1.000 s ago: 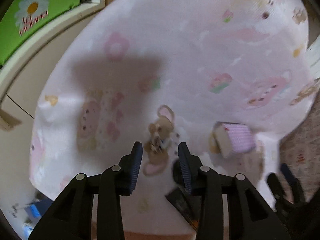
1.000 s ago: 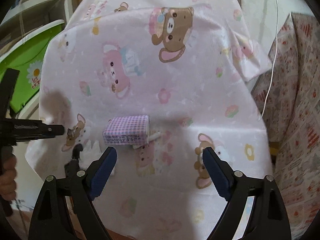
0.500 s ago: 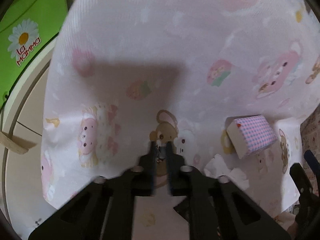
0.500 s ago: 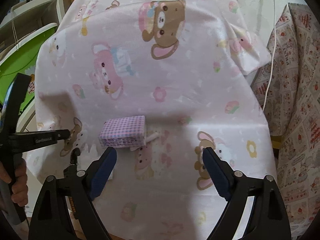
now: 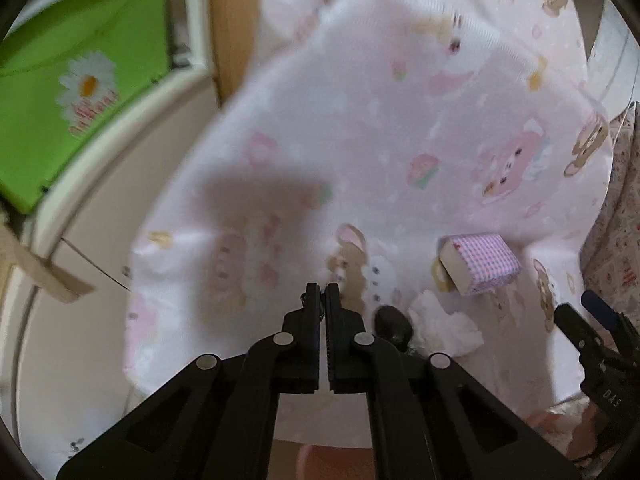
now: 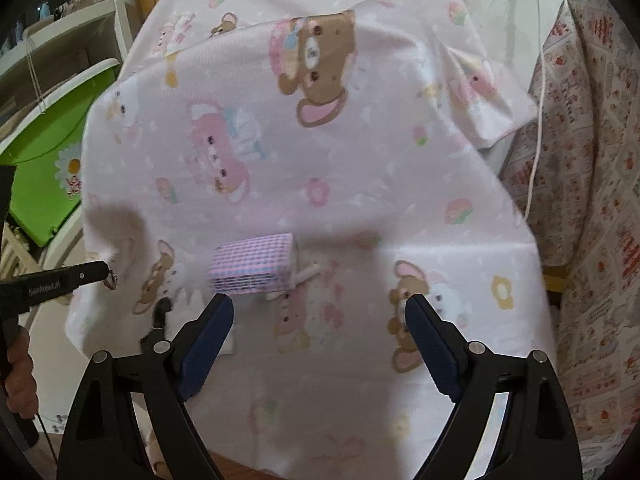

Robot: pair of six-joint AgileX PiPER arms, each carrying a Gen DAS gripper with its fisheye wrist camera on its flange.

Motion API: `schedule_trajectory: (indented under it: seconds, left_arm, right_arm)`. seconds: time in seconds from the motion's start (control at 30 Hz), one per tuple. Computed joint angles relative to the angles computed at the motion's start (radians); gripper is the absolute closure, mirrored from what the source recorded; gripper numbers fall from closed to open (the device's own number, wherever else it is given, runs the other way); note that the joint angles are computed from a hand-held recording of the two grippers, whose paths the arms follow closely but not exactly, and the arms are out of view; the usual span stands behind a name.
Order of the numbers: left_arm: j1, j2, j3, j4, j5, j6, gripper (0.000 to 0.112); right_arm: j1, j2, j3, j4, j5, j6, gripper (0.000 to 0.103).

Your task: Collect trash

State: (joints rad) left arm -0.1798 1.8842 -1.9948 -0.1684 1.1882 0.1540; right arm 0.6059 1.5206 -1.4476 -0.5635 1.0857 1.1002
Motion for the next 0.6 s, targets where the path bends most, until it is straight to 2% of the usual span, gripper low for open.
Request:
schedule_trajectory:
  seconds: [0.03,0.1,0.2,0.27,0.33,0.37,0.47,0.53,0.6]
  left_arm:
    - [0.009,-0.040,0.066,0.007,-0.054,0.007,0.111]
    - [0.024,-0.076,0.114,-0.013,-0.097,0.006,0.111]
    - [0.056,-0.114,0.139,-0.026,-0.072,-0.006,0.111]
    - [0.061,-0.132,0.139,-0.005,-0.031,-0.043,0.111]
    - [0.077,-0.162,0.152,-0.004,0.006,-0.020,0.111]
    - [0.085,-0.189,0.185,-0.005,-0.002,-0.002,0.110]
    - [0.090,-0.284,0.325,0.017,-0.096,0.014,0.110]
    - [0.100,-0.321,0.407,0.004,-0.163,0.032,0.110]
    - [0.110,-0.310,0.417,-0.024,-0.158,0.051,0.110]
  right_arm:
    - [0.002,0.009,-0.013,0.026,-0.012,-0.041,0.014]
    - [0.010,0.025,-0.030,0.076,-0.052,-0.113,0.014]
    - [0.050,0.038,-0.039,0.115,-0.119,-0.159,0.019]
    - [0.040,0.054,-0.052,0.232,-0.180,-0.251,0.035]
    - [0.036,0.076,-0.059,0.312,-0.217,-0.300,0.046]
    - [0.035,0.093,-0.070,0.339,-0.222,-0.321,0.054]
    - [0.028,0.144,-0.102,0.404,-0.227,-0.377,0.071]
    - [0.023,0.159,-0.105,0.418,-0.244,-0.378,0.074]
    - [0.021,0.181,-0.125,0.421,-0.244,-0.377,0.078]
